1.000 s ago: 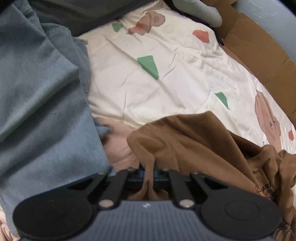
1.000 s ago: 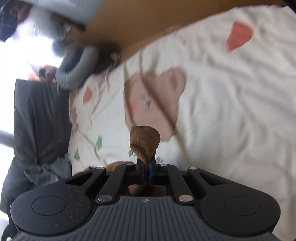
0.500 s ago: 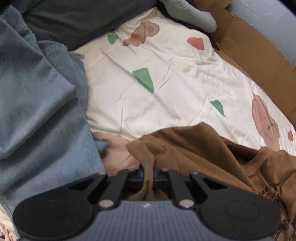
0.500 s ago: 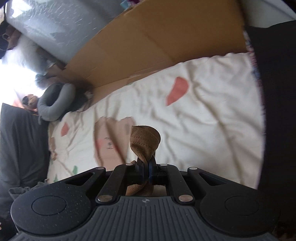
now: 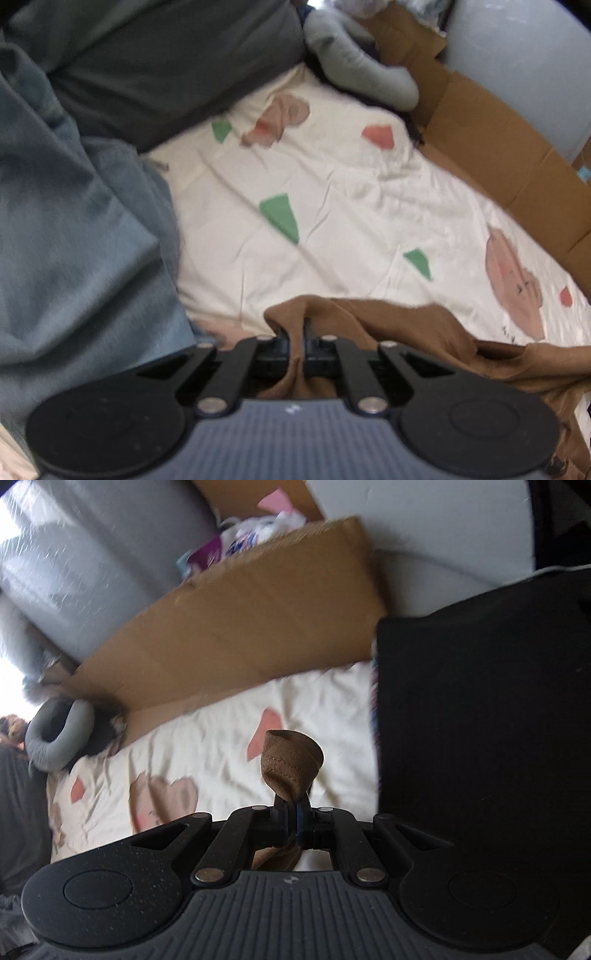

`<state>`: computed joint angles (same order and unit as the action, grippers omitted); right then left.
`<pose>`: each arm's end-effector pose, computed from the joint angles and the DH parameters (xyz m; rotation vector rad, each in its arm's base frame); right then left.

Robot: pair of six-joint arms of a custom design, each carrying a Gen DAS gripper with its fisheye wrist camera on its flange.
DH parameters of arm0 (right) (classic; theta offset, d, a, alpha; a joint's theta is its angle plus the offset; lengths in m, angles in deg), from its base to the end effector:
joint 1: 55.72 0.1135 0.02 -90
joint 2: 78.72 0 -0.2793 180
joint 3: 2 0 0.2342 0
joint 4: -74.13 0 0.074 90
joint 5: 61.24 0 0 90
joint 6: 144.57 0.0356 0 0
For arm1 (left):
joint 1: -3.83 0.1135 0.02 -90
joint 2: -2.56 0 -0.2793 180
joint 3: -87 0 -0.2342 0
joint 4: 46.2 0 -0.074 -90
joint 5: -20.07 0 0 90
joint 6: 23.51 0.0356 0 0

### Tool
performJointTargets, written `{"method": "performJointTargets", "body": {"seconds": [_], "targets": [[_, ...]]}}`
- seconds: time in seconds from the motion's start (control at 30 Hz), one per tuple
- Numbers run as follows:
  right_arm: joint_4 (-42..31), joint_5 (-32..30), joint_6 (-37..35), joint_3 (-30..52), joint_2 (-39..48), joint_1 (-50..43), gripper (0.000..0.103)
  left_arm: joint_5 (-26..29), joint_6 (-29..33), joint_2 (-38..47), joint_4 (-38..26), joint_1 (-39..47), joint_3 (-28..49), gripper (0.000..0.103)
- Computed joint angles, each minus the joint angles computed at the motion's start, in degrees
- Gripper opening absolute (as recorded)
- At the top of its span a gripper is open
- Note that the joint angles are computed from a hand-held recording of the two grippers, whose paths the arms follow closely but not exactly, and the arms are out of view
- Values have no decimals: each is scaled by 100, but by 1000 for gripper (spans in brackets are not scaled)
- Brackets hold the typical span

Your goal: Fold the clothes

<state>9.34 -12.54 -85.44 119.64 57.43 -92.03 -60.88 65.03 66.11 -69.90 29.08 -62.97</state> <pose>0.3901 -0.2575 0.1493 0.0307 2.5161 0.6592 0.1380 0.0589 0.1425 -0.5313 2.4950 -0.0429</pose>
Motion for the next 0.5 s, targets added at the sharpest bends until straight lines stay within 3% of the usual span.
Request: {"method": "performJointTargets", "body": {"seconds": [0.37, 0.5], "targets": [[641, -263, 755, -16, -225, 7, 2, -178, 152, -214, 3, 182, 779, 4], [771, -256, 875, 40, -210, 29, 2, -225, 235, 172, 135, 472, 801, 4]]}}
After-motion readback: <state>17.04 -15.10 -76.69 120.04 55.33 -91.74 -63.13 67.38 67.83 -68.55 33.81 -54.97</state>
